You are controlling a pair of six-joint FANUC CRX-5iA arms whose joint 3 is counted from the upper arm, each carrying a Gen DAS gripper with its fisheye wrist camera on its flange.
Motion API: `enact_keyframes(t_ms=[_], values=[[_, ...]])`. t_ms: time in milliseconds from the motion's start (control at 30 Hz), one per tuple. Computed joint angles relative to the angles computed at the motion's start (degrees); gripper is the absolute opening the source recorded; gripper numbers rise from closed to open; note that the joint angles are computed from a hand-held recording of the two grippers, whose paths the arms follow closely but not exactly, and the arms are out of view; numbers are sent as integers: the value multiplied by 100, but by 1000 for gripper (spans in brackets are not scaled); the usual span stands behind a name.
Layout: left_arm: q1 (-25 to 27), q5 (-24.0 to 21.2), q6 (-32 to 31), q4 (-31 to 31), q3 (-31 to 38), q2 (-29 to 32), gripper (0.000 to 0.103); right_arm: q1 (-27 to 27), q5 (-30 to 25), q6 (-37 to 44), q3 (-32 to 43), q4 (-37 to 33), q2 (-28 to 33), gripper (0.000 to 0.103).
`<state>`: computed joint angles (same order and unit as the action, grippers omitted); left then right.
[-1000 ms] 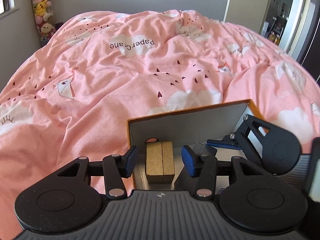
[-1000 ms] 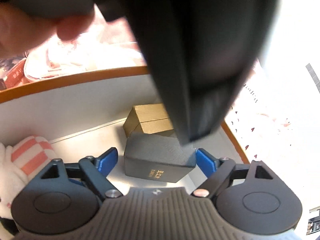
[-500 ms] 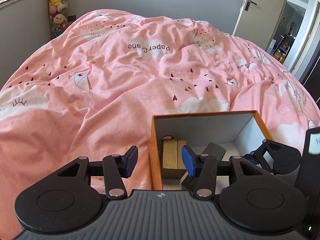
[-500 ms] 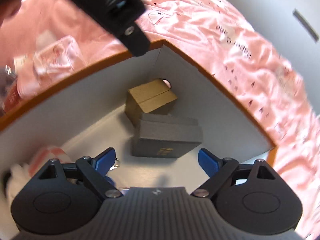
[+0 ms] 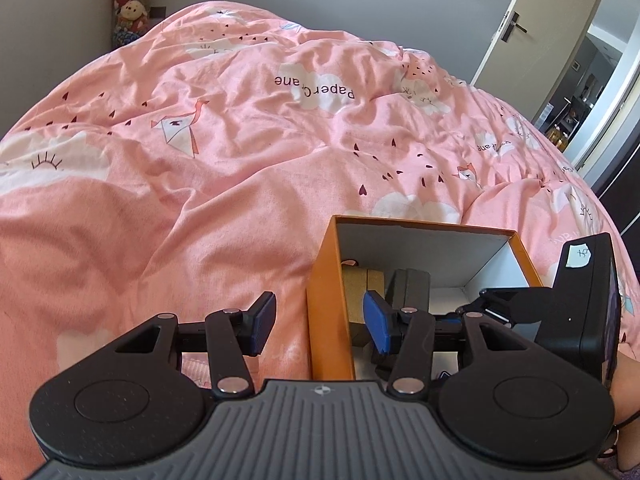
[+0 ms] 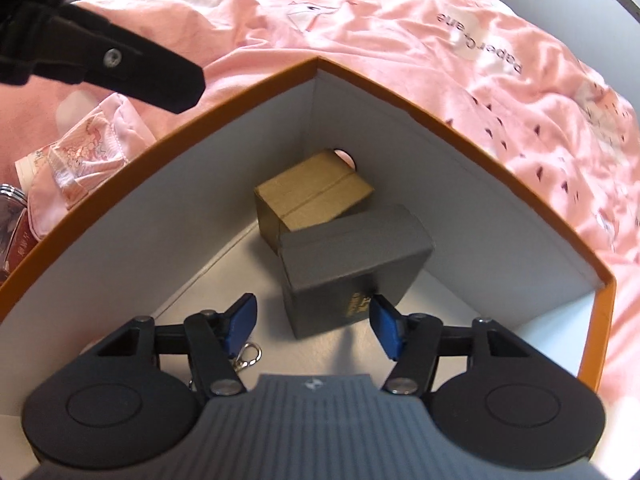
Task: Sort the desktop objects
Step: 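Open both grippers and push the black case against the khaki box, then withdraw both grippers from the shoebox toward the remaining items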
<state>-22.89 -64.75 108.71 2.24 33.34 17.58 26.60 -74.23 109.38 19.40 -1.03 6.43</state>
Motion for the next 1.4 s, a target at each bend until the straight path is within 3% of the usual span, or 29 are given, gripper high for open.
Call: enact_keyframes(t_ms=[200, 433, 667, 967, 1033, 1167, 1400], values=[[69, 93, 32, 85, -236, -125, 56, -126, 93, 360, 170, -213, 197, 44], [138, 204, 55, 219, -402, -192, 56, -204, -410, 381, 545, -355, 481, 39], [158, 200, 85, 278, -472, -202, 56, -64, -65, 640, 204, -61, 356, 32], [109, 190, 54, 265, -497, -243, 56, 232, 195, 676, -223, 532, 159, 33], [71, 155, 76, 198, -470, -252, 56, 350, 338, 552, -420, 788, 22, 39], [-29, 43, 179, 2, -367, -260, 56, 592, 600, -208, -867, 1381, -303, 51], [-236, -157, 252, -274, -306, -361, 56, 1196, 1160, -1731, -2098, 2544, -1131, 52]])
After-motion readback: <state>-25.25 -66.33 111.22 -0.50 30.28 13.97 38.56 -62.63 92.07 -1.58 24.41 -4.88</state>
